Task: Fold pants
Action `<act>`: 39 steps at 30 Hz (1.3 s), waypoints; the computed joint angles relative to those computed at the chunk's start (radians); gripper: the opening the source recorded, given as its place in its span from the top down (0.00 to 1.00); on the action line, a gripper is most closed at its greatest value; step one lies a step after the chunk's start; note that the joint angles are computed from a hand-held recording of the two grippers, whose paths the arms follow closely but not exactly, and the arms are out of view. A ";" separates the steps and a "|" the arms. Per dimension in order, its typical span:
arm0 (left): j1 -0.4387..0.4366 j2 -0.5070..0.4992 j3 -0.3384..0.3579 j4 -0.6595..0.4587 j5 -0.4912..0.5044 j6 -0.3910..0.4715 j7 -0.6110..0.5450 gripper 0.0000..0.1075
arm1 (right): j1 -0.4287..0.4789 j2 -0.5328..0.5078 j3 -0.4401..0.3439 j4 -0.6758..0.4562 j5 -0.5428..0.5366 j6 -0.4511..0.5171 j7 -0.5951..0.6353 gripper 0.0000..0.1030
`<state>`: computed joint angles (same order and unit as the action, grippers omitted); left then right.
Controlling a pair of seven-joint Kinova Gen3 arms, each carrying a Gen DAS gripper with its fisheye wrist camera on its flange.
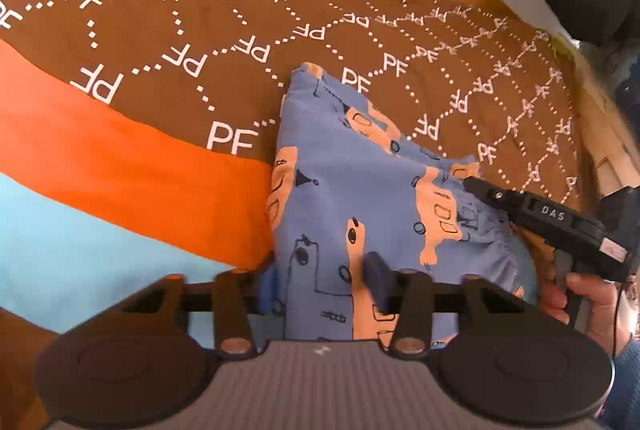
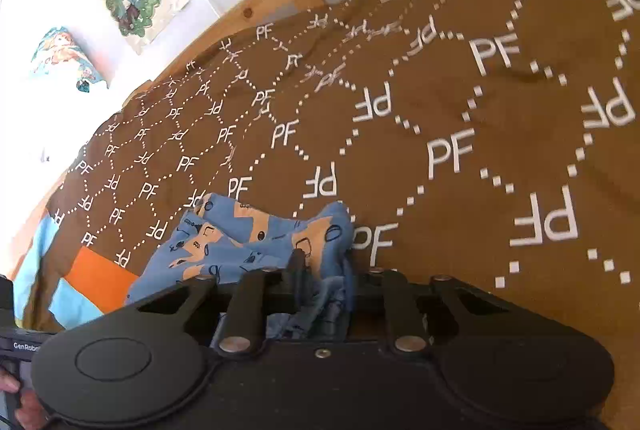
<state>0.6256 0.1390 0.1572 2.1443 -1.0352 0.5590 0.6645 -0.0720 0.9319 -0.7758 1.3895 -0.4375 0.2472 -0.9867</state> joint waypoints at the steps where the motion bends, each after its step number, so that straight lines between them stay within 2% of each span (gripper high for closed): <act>1: -0.002 0.001 0.005 -0.011 0.022 0.014 -0.025 0.67 | -0.001 -0.007 -0.003 0.015 0.006 -0.024 0.009 0.87; 4: 0.009 0.013 0.023 -0.059 0.072 0.087 -0.112 0.78 | -0.038 -0.054 0.029 0.068 0.051 -0.108 0.000 0.88; 7: 0.040 0.048 0.035 -0.121 0.104 0.188 -0.201 0.79 | -0.117 -0.128 0.113 0.136 0.119 -0.208 -0.022 0.89; 9: 0.053 0.062 0.031 -0.147 0.125 0.219 -0.238 0.79 | -0.157 -0.160 0.155 0.172 0.150 -0.262 -0.041 0.89; 15: 0.067 0.065 0.010 -0.167 0.157 0.233 -0.253 0.81 | -0.164 -0.182 0.163 0.210 0.221 -0.314 -0.111 0.89; 24: 0.095 0.049 0.011 -0.159 0.100 0.264 -0.232 0.85 | -0.205 -0.248 0.209 0.275 0.321 -0.391 -0.211 0.90; 28: 0.100 0.039 0.023 -0.150 0.064 0.276 -0.196 0.86 | -0.261 -0.282 0.278 0.294 0.347 -0.417 -0.248 0.90; 39: 0.066 0.017 0.037 -0.165 -0.031 0.285 -0.235 0.86 | -0.337 -0.311 0.372 0.238 0.456 -0.426 -0.358 0.90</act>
